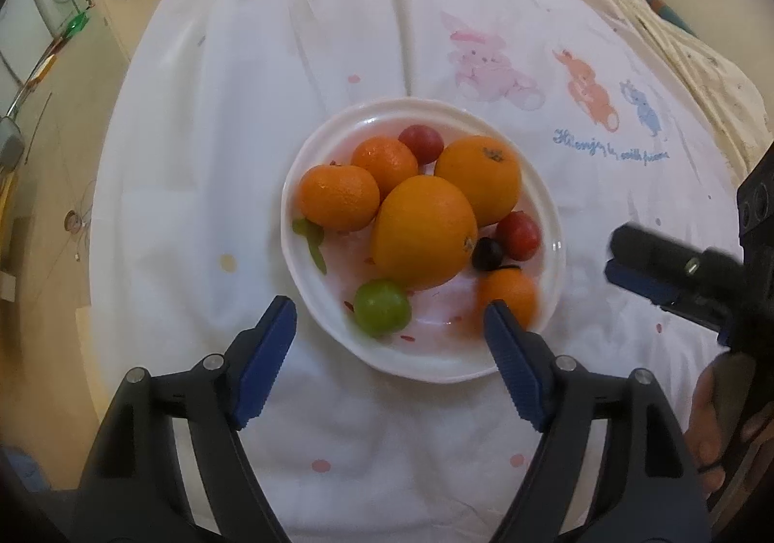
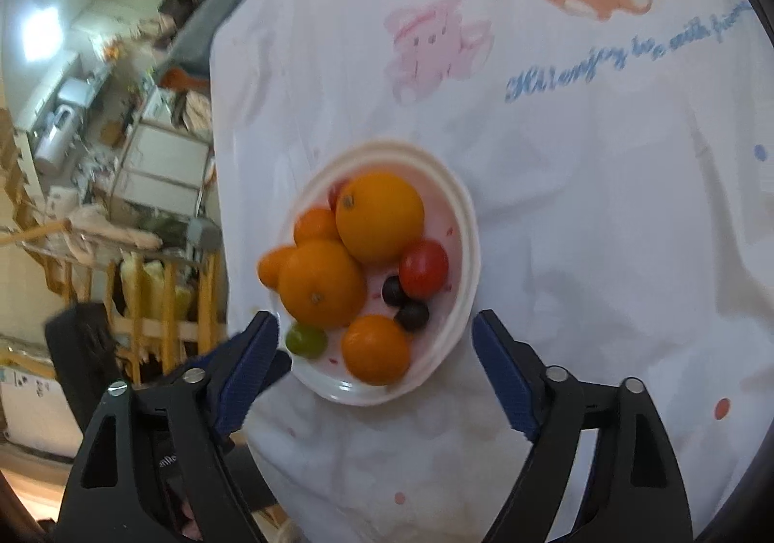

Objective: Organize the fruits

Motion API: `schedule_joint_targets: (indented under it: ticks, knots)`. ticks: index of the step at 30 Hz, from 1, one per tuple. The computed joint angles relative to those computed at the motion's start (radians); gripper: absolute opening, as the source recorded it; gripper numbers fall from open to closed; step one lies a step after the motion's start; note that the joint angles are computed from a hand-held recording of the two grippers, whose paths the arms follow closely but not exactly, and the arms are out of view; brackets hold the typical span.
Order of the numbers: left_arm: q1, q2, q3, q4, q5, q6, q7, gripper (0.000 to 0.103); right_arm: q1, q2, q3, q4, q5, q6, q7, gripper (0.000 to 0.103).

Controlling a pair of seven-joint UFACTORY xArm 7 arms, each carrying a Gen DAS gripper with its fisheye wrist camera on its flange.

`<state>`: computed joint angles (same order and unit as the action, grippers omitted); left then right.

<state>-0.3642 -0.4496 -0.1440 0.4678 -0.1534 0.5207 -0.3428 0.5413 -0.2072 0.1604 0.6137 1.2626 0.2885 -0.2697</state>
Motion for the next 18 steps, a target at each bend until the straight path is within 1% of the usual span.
schedule_joint_targets:
  ticks: [2,3,4,6,8,9,11,12,13,14,17,18]
  knots:
    - [0.018,-0.036,-0.021,-0.01,0.031,-0.001,-0.027,0.077,0.005,-0.029,-0.002,-0.012,0.019,-0.015,-0.016,0.095]
    - [0.023,-0.052,-0.027,-0.014,0.046,-0.004,-0.033,0.077,0.006,-0.041,-0.002,-0.018,0.014,-0.017,-0.012,0.096]
    - [0.028,-0.073,-0.034,-0.018,0.063,-0.006,-0.04,0.077,-0.001,-0.055,0.007,-0.026,-0.03,-0.023,0.03,0.098]
    - [0.045,-0.118,-0.054,-0.025,0.1,-0.002,-0.07,0.077,-0.005,-0.097,0.034,-0.056,-0.134,-0.067,0.129,0.1]
    - [0.044,-0.176,-0.051,-0.04,0.111,-0.002,-0.083,0.077,-0.007,-0.146,0.063,-0.087,-0.224,-0.108,0.206,0.102]
    - [0.045,-0.2,-0.052,-0.046,0.116,-0.002,-0.09,0.077,-0.012,-0.169,0.083,-0.1,-0.27,-0.125,0.243,0.103]
    - [0.055,-0.273,-0.065,-0.073,0.135,0.004,-0.116,0.08,-0.067,-0.233,0.161,-0.135,-0.405,-0.141,0.36,0.103]
    - [0.055,-0.3,-0.065,-0.084,0.139,0.013,-0.123,0.086,-0.09,-0.253,0.189,-0.144,-0.454,-0.142,0.401,0.103]
    - [0.048,-0.34,-0.06,-0.103,0.134,0.017,-0.131,0.091,-0.13,-0.284,0.233,-0.154,-0.515,-0.13,0.455,0.103]
    - [0.045,-0.368,-0.061,-0.115,0.135,0.027,-0.138,0.092,-0.168,-0.324,0.28,-0.168,-0.569,-0.111,0.511,0.103]
    - [0.041,-0.472,-0.078,-0.151,0.151,0.076,-0.158,0.096,-0.194,-0.41,0.34,-0.212,-0.632,-0.093,0.624,0.103]
    - [0.04,-0.505,-0.083,-0.162,0.159,0.089,-0.162,0.1,-0.191,-0.434,0.346,-0.224,-0.644,-0.085,0.65,0.103]
